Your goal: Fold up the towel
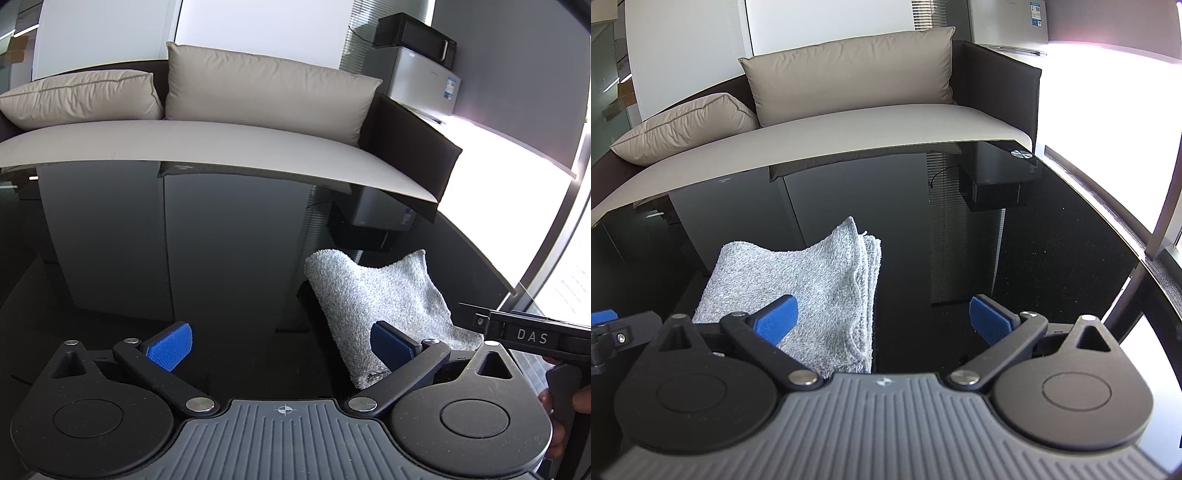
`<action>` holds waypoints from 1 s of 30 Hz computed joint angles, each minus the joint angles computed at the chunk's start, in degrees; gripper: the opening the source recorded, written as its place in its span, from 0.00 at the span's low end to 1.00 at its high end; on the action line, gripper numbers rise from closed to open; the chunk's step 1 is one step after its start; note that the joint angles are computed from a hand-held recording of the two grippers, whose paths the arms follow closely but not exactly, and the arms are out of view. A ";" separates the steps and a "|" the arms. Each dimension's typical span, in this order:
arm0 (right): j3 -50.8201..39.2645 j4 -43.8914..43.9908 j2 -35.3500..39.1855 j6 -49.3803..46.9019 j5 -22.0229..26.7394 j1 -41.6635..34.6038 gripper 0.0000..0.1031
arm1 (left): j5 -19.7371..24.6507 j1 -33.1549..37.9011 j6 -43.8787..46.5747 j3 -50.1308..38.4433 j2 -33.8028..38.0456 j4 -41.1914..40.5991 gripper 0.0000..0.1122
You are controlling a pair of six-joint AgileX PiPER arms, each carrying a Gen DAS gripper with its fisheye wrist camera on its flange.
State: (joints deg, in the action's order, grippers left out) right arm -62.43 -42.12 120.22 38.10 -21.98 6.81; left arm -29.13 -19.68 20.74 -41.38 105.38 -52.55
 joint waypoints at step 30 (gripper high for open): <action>14.81 8.89 -6.12 -12.51 -8.53 -2.19 0.99 | -7.74 -8.18 3.30 5.33 -1.03 -5.76 0.91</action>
State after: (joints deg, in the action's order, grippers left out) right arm -47.62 -33.24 114.09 25.59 -30.52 4.61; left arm -36.86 -27.86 24.04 -36.04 104.35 -58.32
